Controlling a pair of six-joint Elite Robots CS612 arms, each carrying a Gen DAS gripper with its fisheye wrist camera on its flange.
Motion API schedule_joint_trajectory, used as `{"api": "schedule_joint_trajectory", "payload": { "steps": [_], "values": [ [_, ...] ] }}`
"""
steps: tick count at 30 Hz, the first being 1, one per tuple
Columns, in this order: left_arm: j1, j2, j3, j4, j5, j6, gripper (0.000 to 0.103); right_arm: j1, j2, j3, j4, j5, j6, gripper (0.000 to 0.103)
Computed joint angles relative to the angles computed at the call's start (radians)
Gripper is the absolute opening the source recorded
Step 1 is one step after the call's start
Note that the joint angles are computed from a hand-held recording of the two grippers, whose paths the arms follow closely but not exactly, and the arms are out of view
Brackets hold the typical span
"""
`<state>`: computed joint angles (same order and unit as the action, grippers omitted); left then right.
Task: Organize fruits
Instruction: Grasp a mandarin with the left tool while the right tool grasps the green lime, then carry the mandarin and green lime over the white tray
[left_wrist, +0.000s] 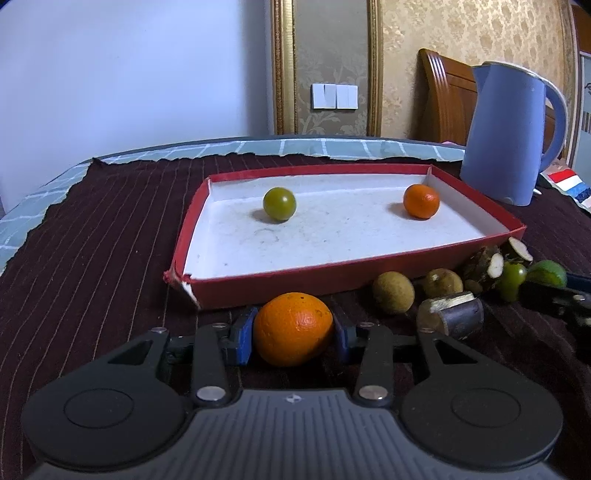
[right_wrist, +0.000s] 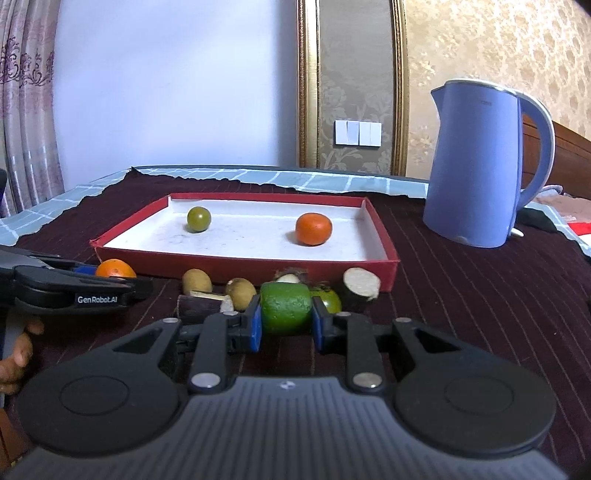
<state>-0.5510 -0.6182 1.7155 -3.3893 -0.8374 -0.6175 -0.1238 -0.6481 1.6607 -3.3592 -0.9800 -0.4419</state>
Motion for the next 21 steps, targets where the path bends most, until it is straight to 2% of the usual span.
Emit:
{"api": "schedule_joint_trajectory", "payload": {
  "steps": [7,13,21],
  "values": [
    [-0.003,-0.016,-0.011,-0.039,0.029,0.061,0.041,0.020,0.012,-0.030,-0.040,-0.029,0.085,0.025],
    [-0.001,-0.010,-0.042,-0.066,0.055,0.107,0.041,0.036,0.029,-0.087,-0.030,-0.055,0.150,0.025],
    [0.006,-0.002,-0.057,-0.038,0.039,0.088,0.041,0.042,0.037,-0.104,-0.005,-0.063,0.163,0.025]
  ]
}}
